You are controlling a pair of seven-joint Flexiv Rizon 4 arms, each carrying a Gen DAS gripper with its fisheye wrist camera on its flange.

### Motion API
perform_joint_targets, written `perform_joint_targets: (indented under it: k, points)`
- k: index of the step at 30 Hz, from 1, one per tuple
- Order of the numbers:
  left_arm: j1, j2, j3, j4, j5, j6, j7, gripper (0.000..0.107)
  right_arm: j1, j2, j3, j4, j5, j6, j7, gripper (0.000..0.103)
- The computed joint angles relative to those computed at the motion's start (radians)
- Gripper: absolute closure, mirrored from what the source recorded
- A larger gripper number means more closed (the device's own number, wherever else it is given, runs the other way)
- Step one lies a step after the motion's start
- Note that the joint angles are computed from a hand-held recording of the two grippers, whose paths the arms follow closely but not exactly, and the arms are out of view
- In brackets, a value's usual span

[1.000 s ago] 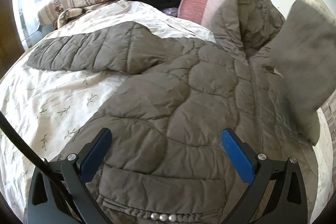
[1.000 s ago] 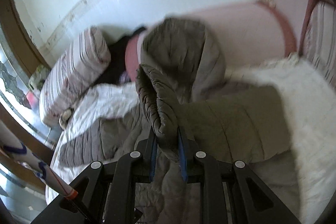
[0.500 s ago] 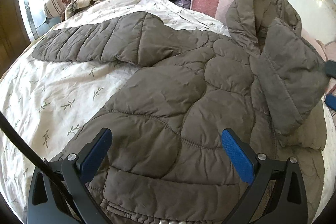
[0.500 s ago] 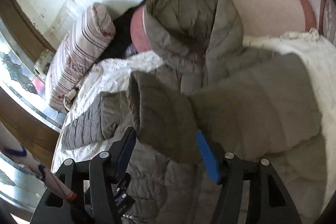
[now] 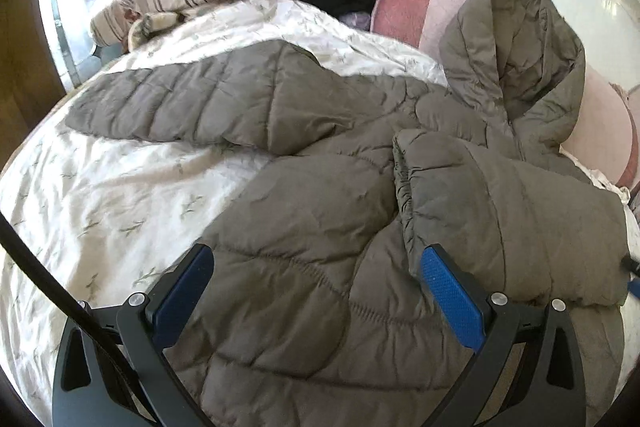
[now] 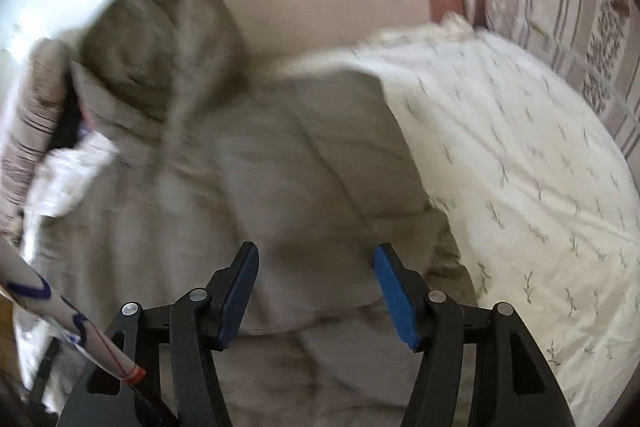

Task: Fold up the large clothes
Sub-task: 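Open the right gripper and press the folded side flat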

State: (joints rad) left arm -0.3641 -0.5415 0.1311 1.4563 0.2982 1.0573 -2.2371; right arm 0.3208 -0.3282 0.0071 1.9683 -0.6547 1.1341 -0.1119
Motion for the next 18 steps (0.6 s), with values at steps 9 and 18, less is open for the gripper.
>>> perform_joint_targets:
  k: [9, 18]
  points:
    - [0.013, -0.053, -0.02, -0.053, -0.054, -0.065, 0.076, 0.004, 0.013, -0.047, 0.024, -0.057, 0.078, -0.099, -0.149, 0.028]
    - [0.002, -0.04, -0.009, -0.042, -0.036, -0.059, 0.061, 0.004, 0.07, 0.06, 0.036, 0.119, -0.084, 0.014, 0.034, 0.027]
